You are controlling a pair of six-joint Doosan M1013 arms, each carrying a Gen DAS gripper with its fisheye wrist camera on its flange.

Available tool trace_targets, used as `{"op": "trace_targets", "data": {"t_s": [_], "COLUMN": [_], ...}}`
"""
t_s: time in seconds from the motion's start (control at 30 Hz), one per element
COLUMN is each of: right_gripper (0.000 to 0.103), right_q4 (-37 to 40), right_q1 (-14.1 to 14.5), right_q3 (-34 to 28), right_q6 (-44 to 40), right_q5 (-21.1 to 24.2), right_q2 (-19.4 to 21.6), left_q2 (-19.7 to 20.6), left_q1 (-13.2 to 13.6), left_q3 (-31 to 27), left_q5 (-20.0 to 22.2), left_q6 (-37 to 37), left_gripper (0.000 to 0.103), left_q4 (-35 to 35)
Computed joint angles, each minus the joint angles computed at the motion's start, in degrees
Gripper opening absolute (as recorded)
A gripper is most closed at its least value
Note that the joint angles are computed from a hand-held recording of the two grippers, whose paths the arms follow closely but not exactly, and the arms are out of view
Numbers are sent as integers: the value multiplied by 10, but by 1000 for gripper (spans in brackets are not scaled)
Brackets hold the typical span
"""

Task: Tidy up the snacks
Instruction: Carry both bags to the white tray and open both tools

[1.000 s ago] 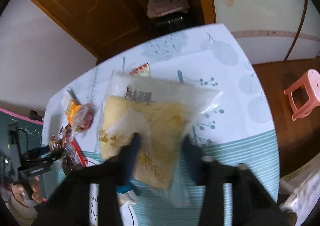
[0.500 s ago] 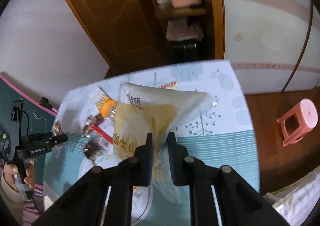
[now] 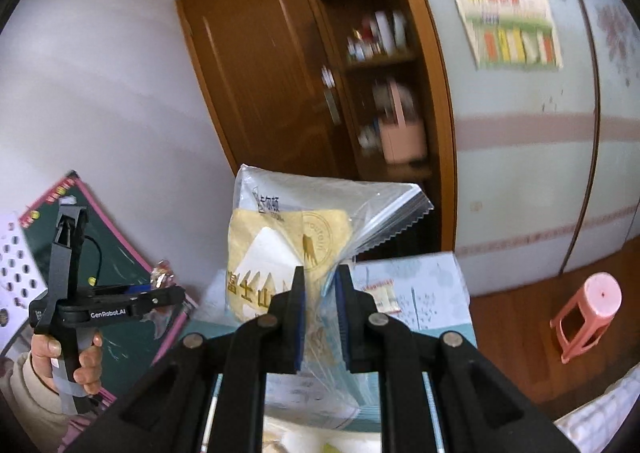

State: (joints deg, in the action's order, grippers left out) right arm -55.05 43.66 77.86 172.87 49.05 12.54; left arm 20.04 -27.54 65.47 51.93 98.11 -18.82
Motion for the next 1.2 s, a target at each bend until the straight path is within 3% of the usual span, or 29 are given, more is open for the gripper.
{"op": "trace_targets", "data": {"t_s": [0.23, 0.47, 0.53, 0.63, 0.97, 1.03, 1.1, 1.13, 1.17, 1.2], "right_gripper": [13, 13, 13, 13, 14, 18, 21, 29, 44, 53], "right_q4": [-131, -162, -155, -129, -45, -5, 24, 23, 15, 6], "right_q1": [86, 145, 156, 160, 140, 135, 133, 135, 138, 141], "right_q3": [20, 38, 39, 44, 55, 45, 32, 28, 25, 24], "right_q6": [95, 156, 155, 157, 145, 104, 73, 71, 74, 79], "right_q5": [72, 171, 209, 234, 201, 198, 212, 223, 235, 243], "right_q2": [-11, -1, 8, 13, 19, 27, 39, 44, 47, 49], "left_q2": [-95, -149, -153, -149, -135, -137, -140, -143, -144, -146], "left_q1": [-4, -22, -27, -34, -65, -72, -80, -81, -80, -79], "left_q3": [112, 219, 236, 254, 267, 270, 273, 277, 278, 281], "left_q5": [-76, -135, -134, -119, -108, -115, -126, -136, -143, -150], "left_q6": [104, 163, 166, 156, 89, 76, 49, 40, 37, 39], "left_gripper": [51, 51, 51, 51, 51, 58, 89, 97, 102, 102], "left_q4": [-93, -106, -106, -98, 0, 25, 59, 63, 62, 54]}}
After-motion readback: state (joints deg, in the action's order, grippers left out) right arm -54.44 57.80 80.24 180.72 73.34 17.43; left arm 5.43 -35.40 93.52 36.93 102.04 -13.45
